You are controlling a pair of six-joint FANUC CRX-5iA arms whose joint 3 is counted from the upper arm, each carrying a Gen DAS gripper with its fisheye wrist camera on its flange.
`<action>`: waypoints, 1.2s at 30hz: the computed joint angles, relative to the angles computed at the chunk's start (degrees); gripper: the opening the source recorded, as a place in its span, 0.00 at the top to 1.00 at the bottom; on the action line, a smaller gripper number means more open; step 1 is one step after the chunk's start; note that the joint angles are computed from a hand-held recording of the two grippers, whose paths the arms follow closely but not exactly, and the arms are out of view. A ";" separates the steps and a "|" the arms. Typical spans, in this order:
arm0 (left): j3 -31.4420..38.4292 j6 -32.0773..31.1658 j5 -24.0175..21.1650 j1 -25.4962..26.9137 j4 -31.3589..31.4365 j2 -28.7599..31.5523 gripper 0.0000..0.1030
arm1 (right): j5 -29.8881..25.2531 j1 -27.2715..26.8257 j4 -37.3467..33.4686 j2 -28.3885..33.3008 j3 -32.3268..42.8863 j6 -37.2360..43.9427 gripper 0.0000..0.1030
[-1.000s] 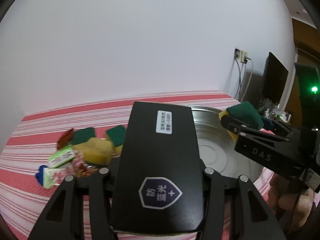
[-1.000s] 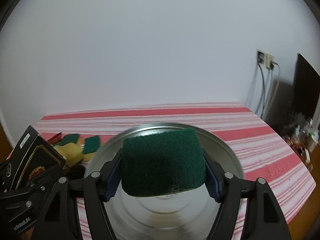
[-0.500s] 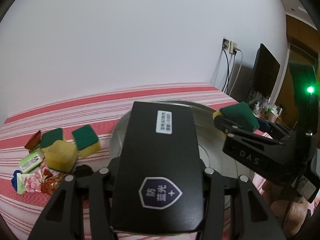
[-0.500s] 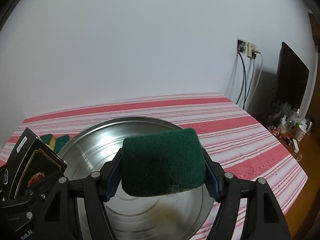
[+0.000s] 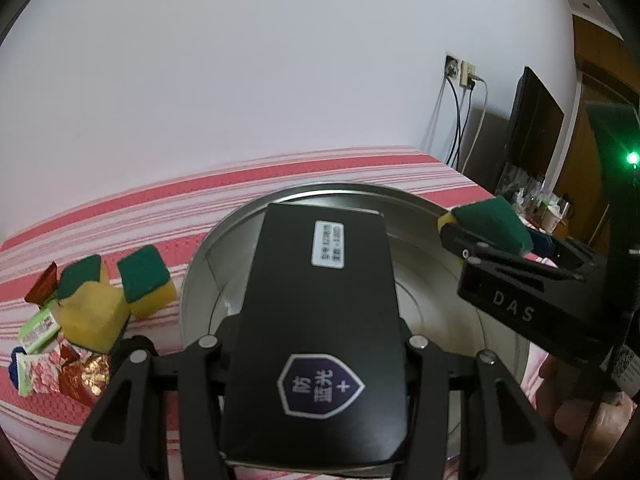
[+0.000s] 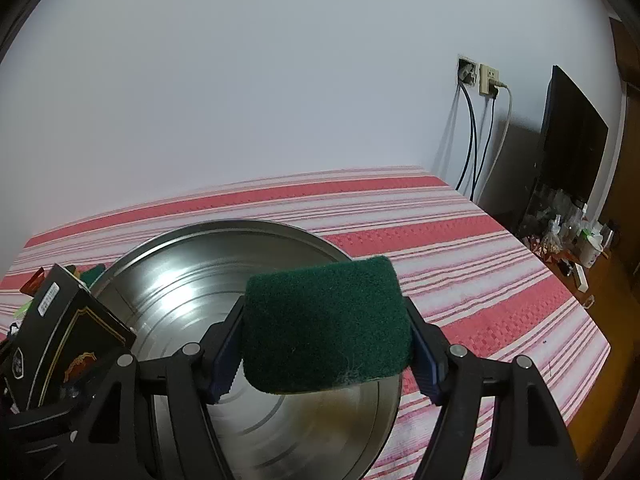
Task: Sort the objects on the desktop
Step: 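Carry the black box and the sponge over the silver tin with both grippers, then open the left gripper to drop the box while the right gripper drops the sponge into the tin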
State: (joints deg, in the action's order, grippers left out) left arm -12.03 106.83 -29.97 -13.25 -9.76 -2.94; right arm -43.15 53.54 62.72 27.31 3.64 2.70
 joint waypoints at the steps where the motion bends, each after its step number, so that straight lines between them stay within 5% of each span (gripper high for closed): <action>1: -0.03 -0.55 0.02 0.09 0.66 0.14 0.51 | -0.11 0.03 -0.50 0.13 0.25 0.32 0.29; 4: 0.37 -0.32 0.00 -0.18 0.30 0.63 0.51 | -0.76 0.03 -1.19 0.43 0.77 0.73 0.27; 8: 1.43 3.91 -0.40 -1.84 -5.74 0.61 0.28 | -1.36 -0.02 -1.00 0.33 0.69 0.16 0.21; 13: 1.19 6.95 0.63 -2.33 -9.14 -0.24 0.18 | -1.68 0.21 -0.04 -0.01 0.24 -0.52 0.21; 15: 1.92 11.64 -0.29 -3.28 -13.48 -0.40 0.02 | -1.94 0.31 0.90 -0.14 -0.09 -1.41 0.21; 21: 0.94 13.99 0.20 -2.75 -14.50 -1.54 0.01 | -2.97 0.85 3.85 -0.53 -0.97 -4.81 0.13; 36: -2.92 15.71 -0.54 -0.06 -14.80 -6.13 0.01 | -2.25 2.14 7.48 -0.83 -1.33 -7.24 0.13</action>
State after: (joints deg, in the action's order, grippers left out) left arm -14.95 122.54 -30.51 -13.30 -24.56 -9.07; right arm -45.41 55.69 70.20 26.48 2.31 -4.54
